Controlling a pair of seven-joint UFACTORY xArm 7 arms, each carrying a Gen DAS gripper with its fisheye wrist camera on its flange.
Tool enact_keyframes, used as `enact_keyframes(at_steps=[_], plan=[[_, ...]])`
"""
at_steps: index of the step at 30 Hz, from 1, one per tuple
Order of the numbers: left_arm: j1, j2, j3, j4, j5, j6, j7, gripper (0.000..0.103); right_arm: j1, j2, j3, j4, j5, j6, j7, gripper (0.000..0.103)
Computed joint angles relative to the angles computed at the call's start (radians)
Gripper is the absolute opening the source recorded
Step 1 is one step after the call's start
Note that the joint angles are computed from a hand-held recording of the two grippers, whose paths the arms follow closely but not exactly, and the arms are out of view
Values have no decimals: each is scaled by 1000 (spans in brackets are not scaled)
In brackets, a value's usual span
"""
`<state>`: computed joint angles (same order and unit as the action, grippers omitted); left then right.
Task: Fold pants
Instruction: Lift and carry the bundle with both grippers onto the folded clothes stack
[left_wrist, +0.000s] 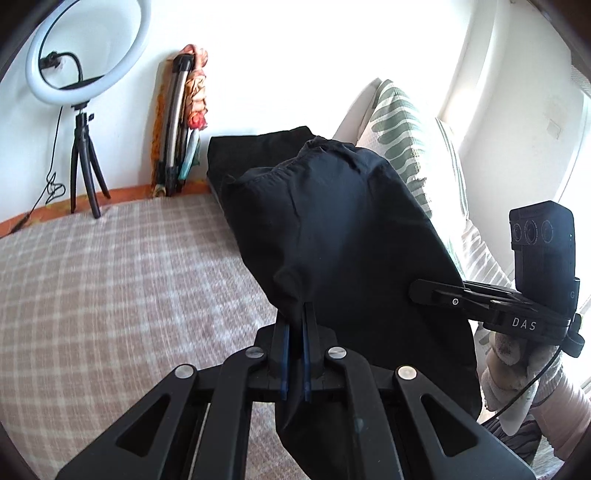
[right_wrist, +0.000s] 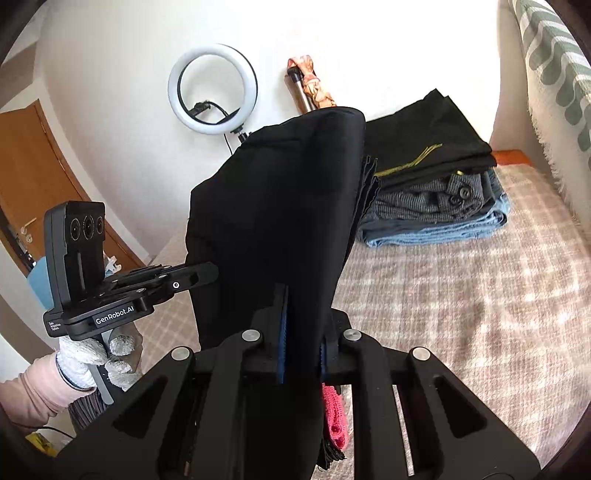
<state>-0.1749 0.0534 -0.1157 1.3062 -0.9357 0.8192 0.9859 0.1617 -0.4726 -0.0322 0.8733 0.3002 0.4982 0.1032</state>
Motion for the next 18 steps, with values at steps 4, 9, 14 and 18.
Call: enact_keyframes(at_steps=[4, 9, 14, 18], plan=[[-15, 58, -20, 112, 12, -14, -25, 3, -27, 39, -10, 95, -36, 26, -16, 13], [-25, 173, -58, 295, 64, -26, -86, 3, -55, 127, -30, 237, -49, 62, -62, 14], [-37, 335, -96, 535, 169, -16, -190, 3, -87, 260, -52, 401, -10, 91, -133, 13], [-63, 486, -122, 763, 280, 3, -282, 3, -133, 378, -55, 551, 30, 130, -187, 14]])
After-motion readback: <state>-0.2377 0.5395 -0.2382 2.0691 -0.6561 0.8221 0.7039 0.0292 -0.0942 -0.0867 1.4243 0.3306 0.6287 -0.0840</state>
